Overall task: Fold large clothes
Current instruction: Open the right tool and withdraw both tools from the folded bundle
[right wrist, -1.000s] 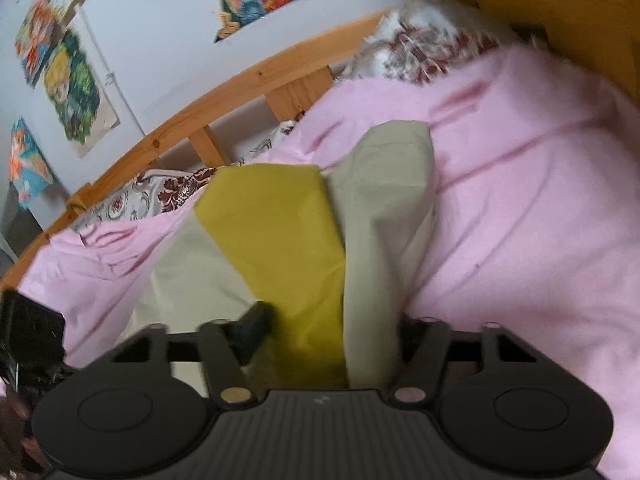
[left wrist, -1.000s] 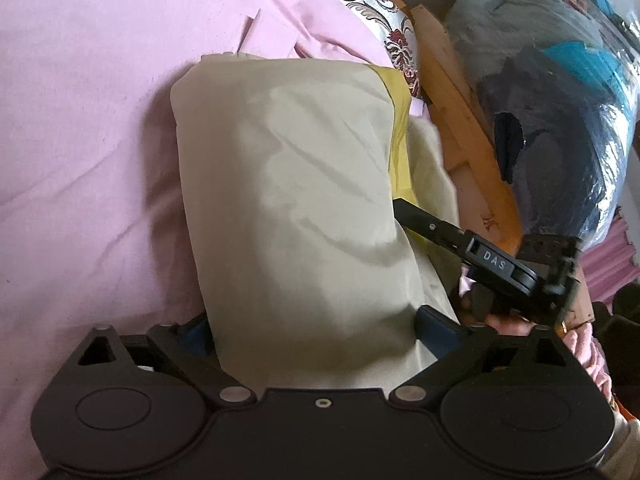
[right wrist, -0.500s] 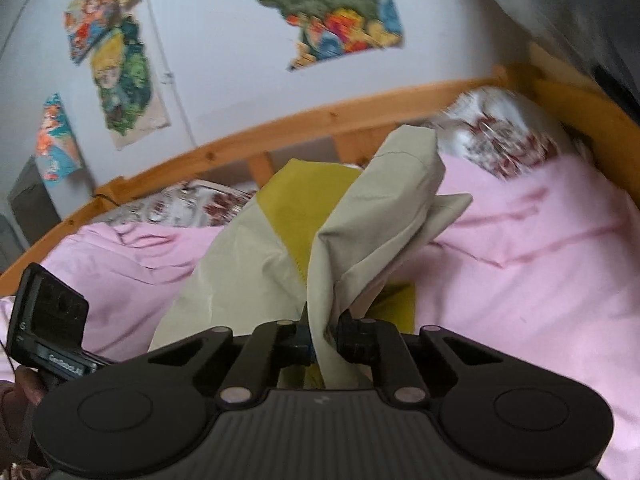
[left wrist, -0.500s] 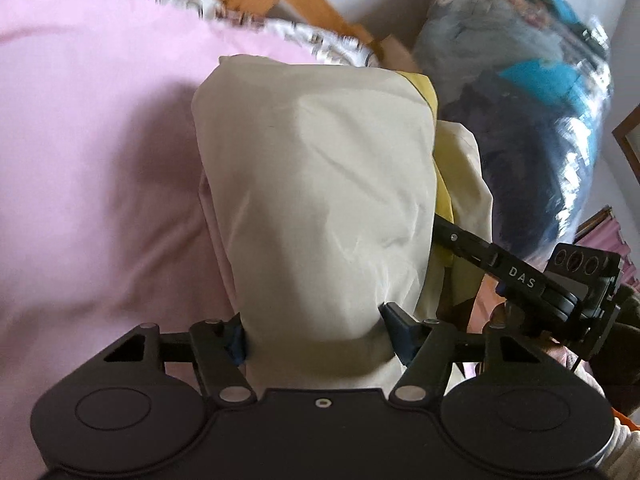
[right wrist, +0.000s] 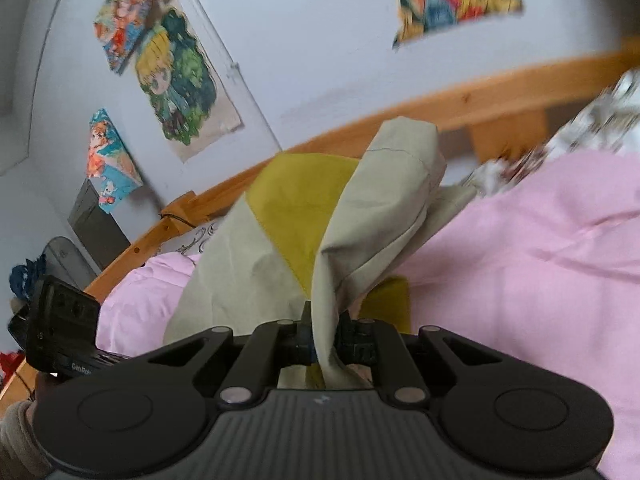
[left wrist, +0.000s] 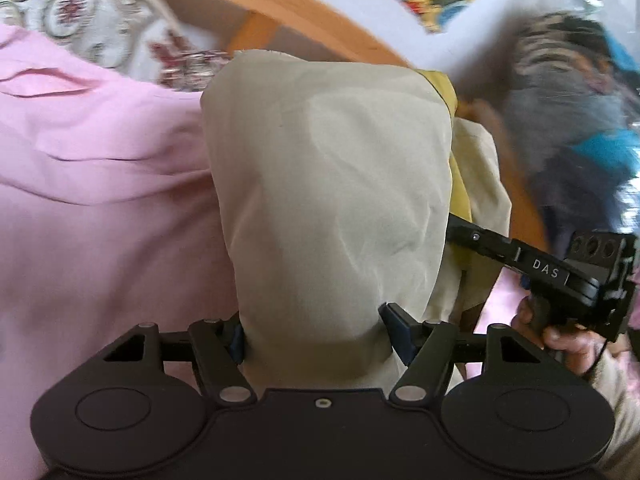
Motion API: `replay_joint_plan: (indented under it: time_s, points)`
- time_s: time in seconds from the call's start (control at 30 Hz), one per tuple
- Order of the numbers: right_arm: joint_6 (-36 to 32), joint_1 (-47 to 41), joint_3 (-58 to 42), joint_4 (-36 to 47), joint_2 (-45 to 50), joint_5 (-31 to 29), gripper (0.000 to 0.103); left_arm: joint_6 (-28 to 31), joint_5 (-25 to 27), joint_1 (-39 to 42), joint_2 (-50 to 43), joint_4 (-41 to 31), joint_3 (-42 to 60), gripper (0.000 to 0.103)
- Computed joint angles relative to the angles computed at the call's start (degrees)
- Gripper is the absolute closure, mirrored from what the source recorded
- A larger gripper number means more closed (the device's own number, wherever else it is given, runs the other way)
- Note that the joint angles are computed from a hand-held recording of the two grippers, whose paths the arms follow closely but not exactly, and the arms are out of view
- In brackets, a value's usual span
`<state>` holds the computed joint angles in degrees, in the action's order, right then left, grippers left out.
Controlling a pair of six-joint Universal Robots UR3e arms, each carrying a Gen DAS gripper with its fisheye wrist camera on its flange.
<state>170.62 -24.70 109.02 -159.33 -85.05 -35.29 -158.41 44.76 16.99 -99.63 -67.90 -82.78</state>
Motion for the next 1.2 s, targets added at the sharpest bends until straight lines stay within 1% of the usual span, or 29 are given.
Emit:
replay_joint_plan:
  time_s: [0.03,0.1,0.17,0.23,0.27,0.3,0.33,0.37,0.47,0.53,0.6,0.63,0.67,0.77,0.83,0.9,0.97,1.03,1.13,1.2]
  points:
    - [1.74,2.4,-1.81,-3.59,3.82,-2.31,0.093,-0.56,1.05,0.34,-1.62,0.76,0.41,0.033]
    - [4.28,5.68,-4.64,-8.39,10.21,-5.8,0.092,-1.58,1.08,1.65,-4.01,2.54,-0.79,0.029]
    - [6.07,7.71,-6.83,-11.98,15.07,-9.49,0.087,-2.47,0.31,2.52,-4.23,8.2,-4.69,0.025]
    - [4.88,8.5,-6.98,-15.37,17.63,-11.93,0.072,-3.06,-1.15,3.09,-4.15,12.13,-7.9,0.021]
    - [4.17,9.02,-7.32,-16.28,18.51,-13.14,0.068,-3.27,-1.48,3.09,-4.4,13.53,-8.76,0.017]
    - [3.26,9.35,-7.22,-16.73,18.88,-14.18,0.063,-4.73,-1.06,2.4,-4.7,15.33,-9.3,0.014]
    - [2.39,9.55,-7.19,-16.93,19.23,-15.18,0.057,-6.41,-0.24,1.77,-4.68,17.2,-10.2,0.008]
    - [2.03,9.67,-7.1,-17.28,19.61,-16.07,0.053,-7.4,0.21,1.61,-4.81,18.79,-11.17,0.006]
    - [2.12,9.29,-5.62,-19.82,20.28,-16.81,0.04,-8.97,0.46,1.54,-3.33,21.83,-13.94,0.006]
    - [3.62,9.32,-4.91,-21.85,20.47,-17.59,0.03,-10.32,2.73,0.6,-1.84,24.98,-15.49,0.004]
    - [3.87,8.62,-2.85,-23.42,19.51,-17.79,0.023,-11.64,5.89,-0.6,-0.1,28.09,-17.17,0.003]
    - [3.73,8.56,-1.86,-24.53,19.05,-18.38,0.018,-12.23,7.2,-1.11,0.66,29.23,-17.82,0.001]
    - [3.61,8.8,-1.14,-25.55,18.66,-19.52,0.015,-13.01,8.65,-1.79,1.5,30.3,-18.46,0.001]
    - [3.37,9.15,1.39,-28.6,17.09,-21.72,0.011,-16.42,13.46,-3.98,3.74,33.43,-20.19,0.001]
    - [2.84,9.61,3.13,-29.9,15.47,-23.96,0.005,-19.28,17.67,-6.09,4.93,34.4,-20.33,0.001]
    - [2.01,9.62,5.56,-31.9,13.45,-25.23,0.003,-21.63,21.73,-8.23,6.22,34.74,-20.26,0.001]
    - [1.25,8.84,8.67,-33.46,10.56,-25.1,0.002,-23.02,25.22,-10.16,7.86,35.0,-20.52,0.001]
    - [0.84,7.72,12.81,-35.8,6.81,-23.59,0.0,-23.66,27.03,-11.54,10.33,35.29,-21.46,0.001]
    - [0.21,5.76,19.72,-40.02,0.23,-21.47,0.0,-24.75,28.34,-13.0,15.31,35.87,-23.89,0.001]
    - [-0.08,4.54,23.78,-41.41,-4.86,-20.2,0.0,-25.42,29.03,-13.86,19.03,35.53,-25.17,0.001]
